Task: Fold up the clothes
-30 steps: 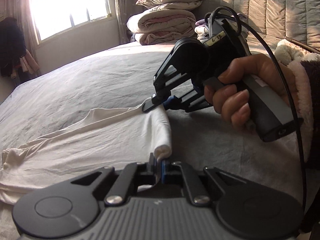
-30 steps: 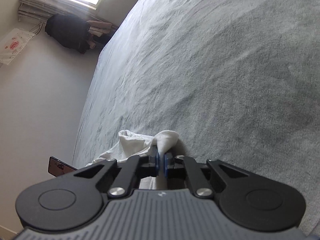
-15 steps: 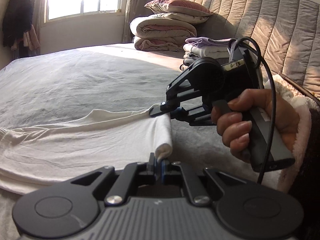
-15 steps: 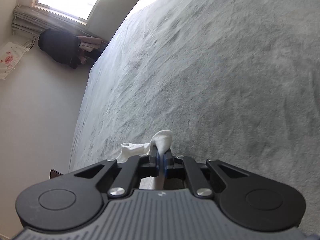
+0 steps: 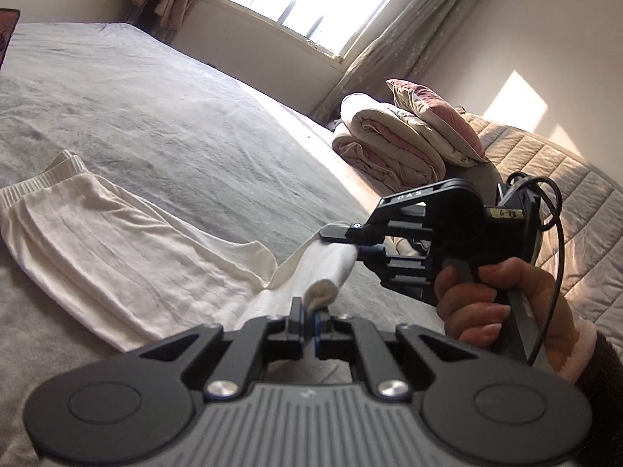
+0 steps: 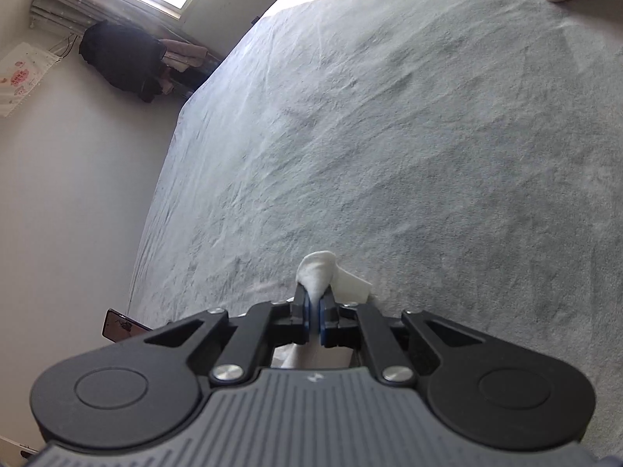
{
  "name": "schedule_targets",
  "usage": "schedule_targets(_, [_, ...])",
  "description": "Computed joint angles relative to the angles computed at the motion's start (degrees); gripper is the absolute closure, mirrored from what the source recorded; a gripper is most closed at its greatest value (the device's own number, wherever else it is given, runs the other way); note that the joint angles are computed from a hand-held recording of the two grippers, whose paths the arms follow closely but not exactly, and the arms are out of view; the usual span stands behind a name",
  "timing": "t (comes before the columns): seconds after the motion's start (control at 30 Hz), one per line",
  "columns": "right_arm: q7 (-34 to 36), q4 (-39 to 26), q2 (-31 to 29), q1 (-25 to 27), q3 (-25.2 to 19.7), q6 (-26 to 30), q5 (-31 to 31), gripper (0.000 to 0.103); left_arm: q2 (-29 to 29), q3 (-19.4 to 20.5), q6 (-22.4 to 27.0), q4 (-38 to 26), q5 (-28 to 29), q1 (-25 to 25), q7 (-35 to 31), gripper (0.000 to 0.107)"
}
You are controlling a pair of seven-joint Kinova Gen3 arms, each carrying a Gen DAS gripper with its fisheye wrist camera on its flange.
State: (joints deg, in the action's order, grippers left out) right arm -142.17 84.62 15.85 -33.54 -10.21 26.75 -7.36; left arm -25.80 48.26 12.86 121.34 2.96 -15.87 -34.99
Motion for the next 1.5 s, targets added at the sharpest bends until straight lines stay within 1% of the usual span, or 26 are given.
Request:
schedule_targets(0.07, [0.2, -3.2, 1.5, -1.0, 0.0, 1.8, 1.0, 0.097, -0.6, -3.0, -0.6, 1.5, 1.0, 1.4, 0.7, 0.104])
schedule_targets(0.13, [-0.3, -8.2, 4.5, -3.0, 0.6, 4.0, 2.6, 0.097, -1.3, -6.0, -1.2, 3.0, 1.6, 2.6, 1.2, 0.104])
schedule_targets(0.23, [-1.0, -15.4, 8.9, -6.3, 1.7, 7.3, 4.9, 0.096, -1.4, -11.4, -1.4, 5.0, 2.1, 5.1, 1.1, 0.104])
schedule_targets(0.4, [-0.7, -26.6, 16.0, -10.1, 2.3, 12.8, 6.2, 0.096, -2.2, -20.9, -1.3, 8.8, 2.9, 9.1, 0.6, 0.104])
schedule_targets(0.47, [-1.3, -31.9, 19.3, -11.1, 1.2, 15.7, 7.9, 0.096, -2.3, -24.7, -1.7, 10.4, 2.4, 11.1, 0.7, 0.104])
schedule_targets(0.5, [-2.0, -34.5, 20.9, -11.4, 0.2, 17.3, 9.2, 0.096, -2.1, -27.4, -2.2, 11.3, 2.4, 12.7, 0.2, 0.104])
schedule_targets(0.57, [-2.4, -39.8, 23.9, -12.3, -0.6, 20.5, 10.5, 0.096, -1.8, -32.7, -3.2, 13.0, 5.0, 15.2, -3.6, 0.104])
schedule_targets(0.63, [-1.0, -45.1, 26.8, -14.3, 1.4, 23.4, 9.4, 0.096, -1.5, -38.0, -4.4, 14.6, 6.2, 18.5, -5.5, 0.104])
schedule_targets(0.67, [-0.3, -47.8, 28.2, -15.2, 2.4, 24.8, 8.6, 0.096, -1.3, -40.3, -4.6, 15.1, 5.6, 20.2, -5.2, 0.104])
schedule_targets(0.77, [1.6, -55.8, 32.2, -17.0, 4.8, 29.4, 6.6, 0.096, -0.9, -46.6, -4.5, 16.2, 6.9, 24.2, -7.2, 0.104])
schedule_targets(0.9, [2.9, -66.4, 37.6, -18.3, 6.1, 35.5, 5.3, 0.095, -0.6, -49.9, -4.0, 16.6, 8.4, 26.0, -9.6, 0.103])
schedule_targets(0.93, [3.2, -68.1, 38.5, -18.4, 6.4, 36.3, 5.0, 0.093, -0.6, -50.1, -3.5, 16.4, 8.6, 25.9, -10.2, 0.102])
schedule_targets(0.97, [3.5, -68.7, 38.9, -18.4, 6.6, 36.3, 4.6, 0.088, -0.6, -50.1, -2.8, 16.1, 9.0, 25.5, -11.0, 0.102])
schedule_targets(1.03, [6.0, -66.9, 37.8, -17.6, 6.1, 34.4, 3.0, 0.087, -1.2, -48.3, 0.7, 14.4, 7.9, 22.5, -11.4, 0.098])
schedule_targets(1.1, [9.5, -61.7, 35.3, -16.4, 5.1, 29.9, 1.8, 0.087, -2.0, -45.6, 3.6, 12.8, 6.8, 18.7, -11.5, 0.097])
schedule_targets(1.13, [11.0, -59.0, 33.9, -16.2, 5.0, 28.1, 1.9, 0.085, -2.4, -44.5, 4.7, 11.8, 5.8, 17.3, -12.0, 0.096])
schedule_targets(1.17, [11.5, -56.4, 32.3, -16.3, 5.6, 26.6, 2.4, 0.076, -2.5, -43.4, 6.1, 10.6, 4.8, 16.0, -12.5, 0.095])
schedule_targets(1.2, [11.3, -53.7, 30.6, -16.6, 6.5, 25.4, 3.6, 0.069, -2.5, -41.8, 7.9, 9.1, 3.6, 14.4, -12.7, 0.092])
schedule_targets(1.23, [11.2, -51.1, 28.9, -16.8, 7.0, 24.1, 5.1, 0.061, -2.3, -40.4, 9.6, 7.5, 2.3, 13.0, -13.0, 0.086])
schedule_targets(1.27, [11.1, -48.4, 27.4, -16.9, 7.3, 22.8, 6.3, 0.061, -2.0, -39.7, 10.5, 6.3, 1.9, 12.3, -14.2, 0.079])
schedule_targets(1.3, [10.8, -45.8, 25.9, -16.9, 7.5, 21.5, 7.4, 0.061, -1.5, -39.7, 10.8, 5.5, 1.3, 12.6, -14.9, 0.077])
schedule_targets(1.33, [10.3, -43.1, 24.3, -16.9, 7.7, 20.4, 8.4, 0.061, -0.7, -40.7, 10.5, 4.6, 0.9, 14.0, -16.5, 0.076])
schedule_targets(1.43, [7.3, -35.1, 20.0, -18.7, 9.3, 16.6, 14.2, 0.061, 3.9, -46.4, 8.7, 1.8, 1.1, 21.3, -23.5, 0.076])
schedule_targets(1.47, [6.3, -32.5, 18.9, -20.2, 10.9, 15.3, 16.5, 0.061, 5.2, -47.2, 8.4, 1.0, 0.9, 22.4, -24.9, 0.08])
schedule_targets(1.5, [5.2, -29.8, 17.9, -21.4, 12.0, 13.8, 18.8, 0.061, 7.1, -47.0, 7.7, 0.0, 0.7, 22.5, -27.1, 0.084])
